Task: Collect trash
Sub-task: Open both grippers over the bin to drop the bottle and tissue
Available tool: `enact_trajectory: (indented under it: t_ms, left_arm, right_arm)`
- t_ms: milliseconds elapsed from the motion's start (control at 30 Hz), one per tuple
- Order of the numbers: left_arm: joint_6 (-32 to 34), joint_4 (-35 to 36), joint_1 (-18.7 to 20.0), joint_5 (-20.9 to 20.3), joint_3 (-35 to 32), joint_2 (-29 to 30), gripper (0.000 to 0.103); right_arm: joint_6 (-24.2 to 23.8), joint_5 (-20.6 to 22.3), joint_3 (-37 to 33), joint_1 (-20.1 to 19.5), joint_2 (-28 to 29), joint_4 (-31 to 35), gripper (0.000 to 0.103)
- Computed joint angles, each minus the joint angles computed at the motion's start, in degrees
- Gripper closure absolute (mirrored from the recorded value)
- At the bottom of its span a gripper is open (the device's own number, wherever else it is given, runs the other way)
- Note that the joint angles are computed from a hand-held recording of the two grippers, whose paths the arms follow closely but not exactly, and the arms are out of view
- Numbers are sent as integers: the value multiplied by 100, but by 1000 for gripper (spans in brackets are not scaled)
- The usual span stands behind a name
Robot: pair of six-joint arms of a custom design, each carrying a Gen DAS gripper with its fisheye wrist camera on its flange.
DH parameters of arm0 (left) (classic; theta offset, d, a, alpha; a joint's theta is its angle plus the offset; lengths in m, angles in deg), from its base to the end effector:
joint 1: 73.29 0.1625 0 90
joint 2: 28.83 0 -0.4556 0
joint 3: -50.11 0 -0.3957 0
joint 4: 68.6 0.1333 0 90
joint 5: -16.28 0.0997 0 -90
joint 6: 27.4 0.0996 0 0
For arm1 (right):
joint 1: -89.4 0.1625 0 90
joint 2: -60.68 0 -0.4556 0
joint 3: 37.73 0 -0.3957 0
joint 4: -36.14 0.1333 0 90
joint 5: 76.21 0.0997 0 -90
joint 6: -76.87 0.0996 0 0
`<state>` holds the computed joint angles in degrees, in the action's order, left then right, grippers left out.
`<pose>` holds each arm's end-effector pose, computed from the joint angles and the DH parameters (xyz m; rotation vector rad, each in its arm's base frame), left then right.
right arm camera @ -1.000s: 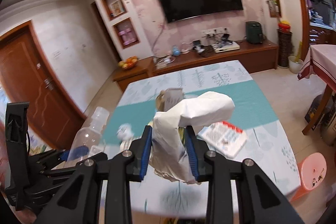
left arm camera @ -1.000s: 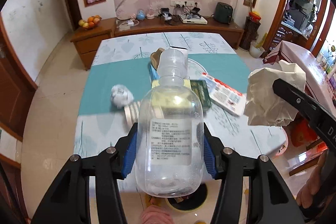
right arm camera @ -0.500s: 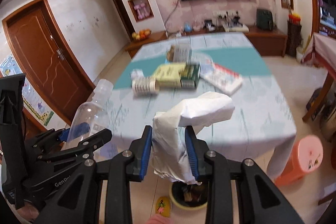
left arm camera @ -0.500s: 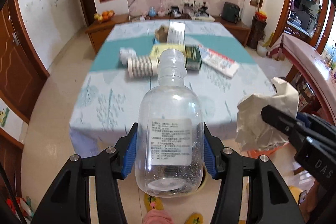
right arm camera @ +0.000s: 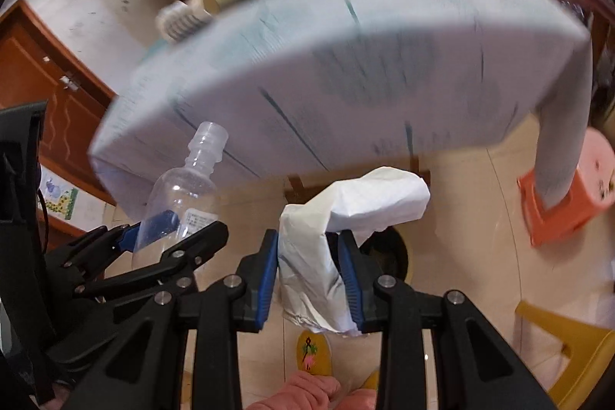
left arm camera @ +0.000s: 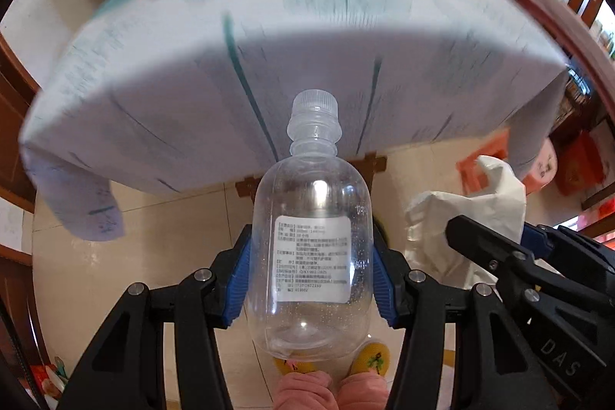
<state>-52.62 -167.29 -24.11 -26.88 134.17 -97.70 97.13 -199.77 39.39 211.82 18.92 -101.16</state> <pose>-0.2608 -0.6170 0.4048 0.3779 2.3308 -0.4448 0.4828 -0.6142 0.1764 0.1971 -2.6372 0.6014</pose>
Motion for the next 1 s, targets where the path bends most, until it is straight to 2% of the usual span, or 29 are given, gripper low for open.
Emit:
enact_trajectory:
  t_ms: [100, 367, 533, 767, 1000]
  left_arm:
    - [219, -390, 268, -143, 244, 154, 50]
    - [733, -1117, 780, -504, 610, 427, 49]
    - [983, -1379, 959, -400, 641, 543, 49]
    - [952, -1353, 1065, -322, 577, 576, 30]
    - [955, -1316, 1040, -111, 571, 470, 27]
  right_arm:
    - [16, -18, 267, -199, 79, -318, 71]
    - [119, -30, 563, -607, 356, -661, 71]
    - [257, 21, 559, -741, 468, -591, 70]
    - [168, 112, 417, -783, 572, -462, 69]
    - [49, 144, 223, -810, 703, -351, 66]
